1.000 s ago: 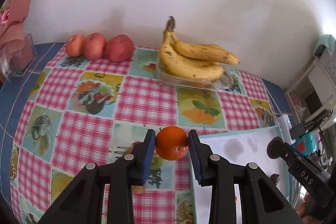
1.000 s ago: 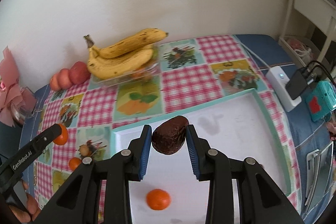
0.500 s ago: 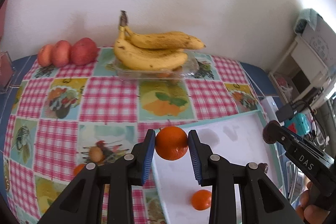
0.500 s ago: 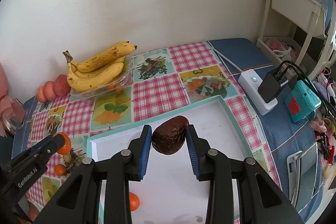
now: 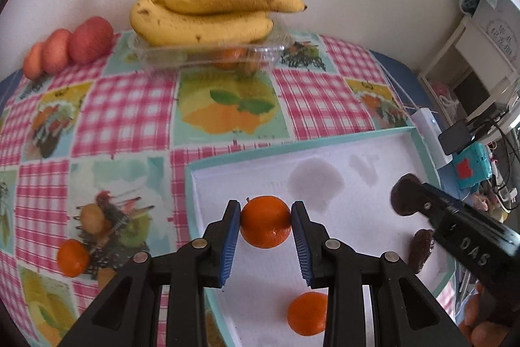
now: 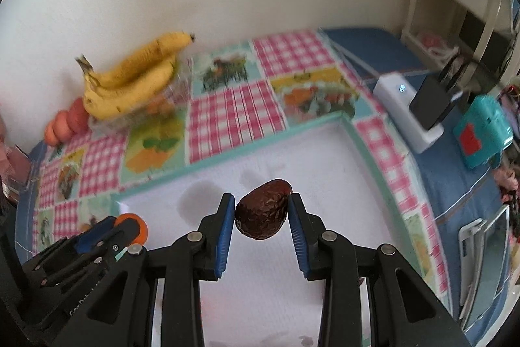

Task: Organize fruits
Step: 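Carry the date and mandarin in both tools over the white tray, then open right tool to drop the date while left tool releases the mandarin in tray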

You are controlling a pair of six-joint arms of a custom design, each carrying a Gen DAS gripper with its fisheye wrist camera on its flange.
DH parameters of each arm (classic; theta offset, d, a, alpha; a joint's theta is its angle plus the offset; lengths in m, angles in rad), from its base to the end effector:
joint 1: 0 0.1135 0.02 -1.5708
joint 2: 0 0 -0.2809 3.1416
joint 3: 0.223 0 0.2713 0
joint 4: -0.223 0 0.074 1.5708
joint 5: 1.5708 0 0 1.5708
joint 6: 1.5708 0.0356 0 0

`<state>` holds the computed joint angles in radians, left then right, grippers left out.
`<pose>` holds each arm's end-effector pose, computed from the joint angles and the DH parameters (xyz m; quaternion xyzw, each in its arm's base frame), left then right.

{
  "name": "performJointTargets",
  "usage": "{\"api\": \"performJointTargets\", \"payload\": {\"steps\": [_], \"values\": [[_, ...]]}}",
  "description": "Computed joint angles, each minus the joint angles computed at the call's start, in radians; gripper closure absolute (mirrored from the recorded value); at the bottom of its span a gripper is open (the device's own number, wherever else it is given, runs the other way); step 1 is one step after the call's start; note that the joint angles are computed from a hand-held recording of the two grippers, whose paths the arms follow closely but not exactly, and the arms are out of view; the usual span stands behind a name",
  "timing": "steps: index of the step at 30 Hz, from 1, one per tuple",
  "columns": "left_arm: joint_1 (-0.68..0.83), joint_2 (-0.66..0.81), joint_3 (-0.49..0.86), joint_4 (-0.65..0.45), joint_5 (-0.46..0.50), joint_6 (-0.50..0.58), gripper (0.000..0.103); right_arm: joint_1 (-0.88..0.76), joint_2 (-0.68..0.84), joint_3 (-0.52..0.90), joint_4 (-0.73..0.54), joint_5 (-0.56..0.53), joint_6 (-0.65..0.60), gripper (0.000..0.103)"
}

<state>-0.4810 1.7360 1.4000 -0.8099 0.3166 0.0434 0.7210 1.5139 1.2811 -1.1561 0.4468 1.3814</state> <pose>0.3319 -0.1857 0.2617 0.2823 0.9237 -0.1956 0.1698 0.2314 0.1829 0.2869 0.3339 0.9121 -0.0327 0.2355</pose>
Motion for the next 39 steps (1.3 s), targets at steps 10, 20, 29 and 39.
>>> {"api": "performJointTargets", "payload": {"steps": [10,20,29,39], "values": [[0.007,0.028,-0.011,0.018,0.017,-0.006,0.069,-0.028,0.023,-0.08,0.079,-0.071,-0.018,0.068],[0.012,0.036,0.003,0.003,0.018,-0.002,0.068,-0.029,0.026,-0.075,0.073,-0.071,-0.032,0.068],[0.03,-0.011,0.056,-0.045,-0.029,0.014,0.057,-0.013,0.031,0.005,-0.007,-0.026,-0.048,0.047],[0.103,-0.048,0.094,-0.054,-0.17,0.007,0.01,0.036,0.052,0.129,-0.123,0.051,-0.015,0.016]]}}
